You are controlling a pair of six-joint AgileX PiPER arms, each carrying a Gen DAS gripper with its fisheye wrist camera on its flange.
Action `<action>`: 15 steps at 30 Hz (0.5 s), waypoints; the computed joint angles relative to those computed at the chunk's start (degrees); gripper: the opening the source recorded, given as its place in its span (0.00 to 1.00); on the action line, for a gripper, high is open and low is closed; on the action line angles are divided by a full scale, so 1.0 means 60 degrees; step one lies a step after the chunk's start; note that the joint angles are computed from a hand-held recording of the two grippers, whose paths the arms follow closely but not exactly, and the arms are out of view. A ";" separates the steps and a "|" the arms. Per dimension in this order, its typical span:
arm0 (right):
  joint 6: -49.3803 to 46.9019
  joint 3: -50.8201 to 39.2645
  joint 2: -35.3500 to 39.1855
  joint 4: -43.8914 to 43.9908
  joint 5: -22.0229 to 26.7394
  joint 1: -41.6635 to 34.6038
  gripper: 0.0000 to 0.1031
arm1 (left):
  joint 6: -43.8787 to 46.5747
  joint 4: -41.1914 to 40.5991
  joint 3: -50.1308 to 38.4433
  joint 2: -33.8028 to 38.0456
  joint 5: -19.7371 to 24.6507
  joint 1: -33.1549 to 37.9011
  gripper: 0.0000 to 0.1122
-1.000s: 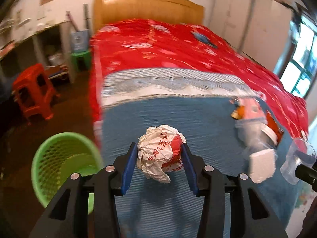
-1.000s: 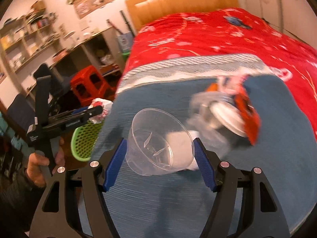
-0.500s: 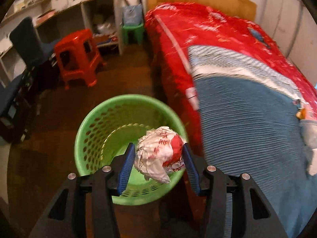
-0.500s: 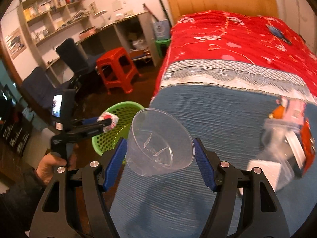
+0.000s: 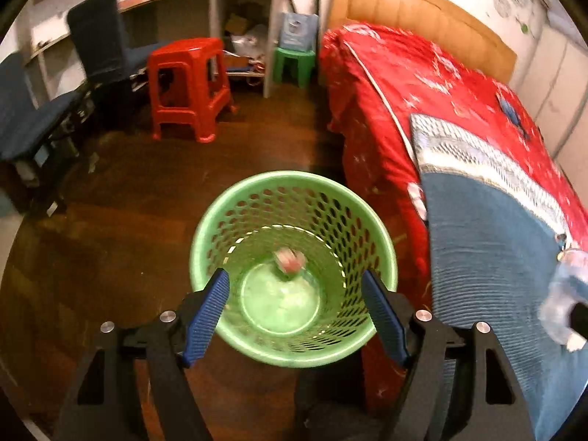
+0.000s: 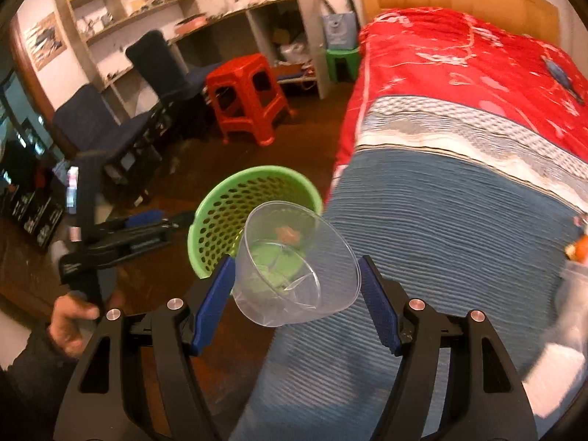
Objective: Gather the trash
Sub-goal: 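Carry the paper ball and clear cup over the green wastebasket and release both, then move both open tools back from the wastebasket toward the bed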
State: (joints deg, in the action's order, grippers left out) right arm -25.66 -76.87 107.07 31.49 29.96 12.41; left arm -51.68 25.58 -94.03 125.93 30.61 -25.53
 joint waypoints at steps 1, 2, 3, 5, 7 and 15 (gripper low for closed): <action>0.0096 -0.0265 0.0240 -0.0073 0.0094 0.0108 0.66 | -0.0247 0.0151 0.0371 -0.0225 -0.0158 0.0057 0.64; 0.0243 -0.0576 0.0509 -0.0186 0.0192 0.0230 0.66 | -0.0545 0.0305 0.0821 -0.0502 -0.0359 0.0140 0.64; 0.0504 -0.0980 0.0845 -0.0424 0.0304 0.0398 0.66 | -0.0733 0.0423 0.1109 -0.0673 -0.0484 0.0196 0.64; 0.0909 -0.1642 0.1391 -0.0854 0.0494 0.0644 0.66 | -0.1341 0.0956 0.1660 -0.1004 -0.0590 0.0265 0.64; 0.1270 -0.2443 0.2029 -0.1160 0.0825 0.0871 0.66 | -0.1814 0.1379 0.2047 -0.1224 -0.0685 0.0326 0.64; 0.2745 -0.5855 0.4408 -0.2293 0.2315 0.1523 0.67 | -0.2555 0.1640 0.3050 -0.1651 -0.1290 0.0809 0.64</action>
State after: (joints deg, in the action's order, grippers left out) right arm -9.19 -111.99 133.52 17.73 43.85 21.55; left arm -67.01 35.42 -75.73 116.02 22.87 -20.67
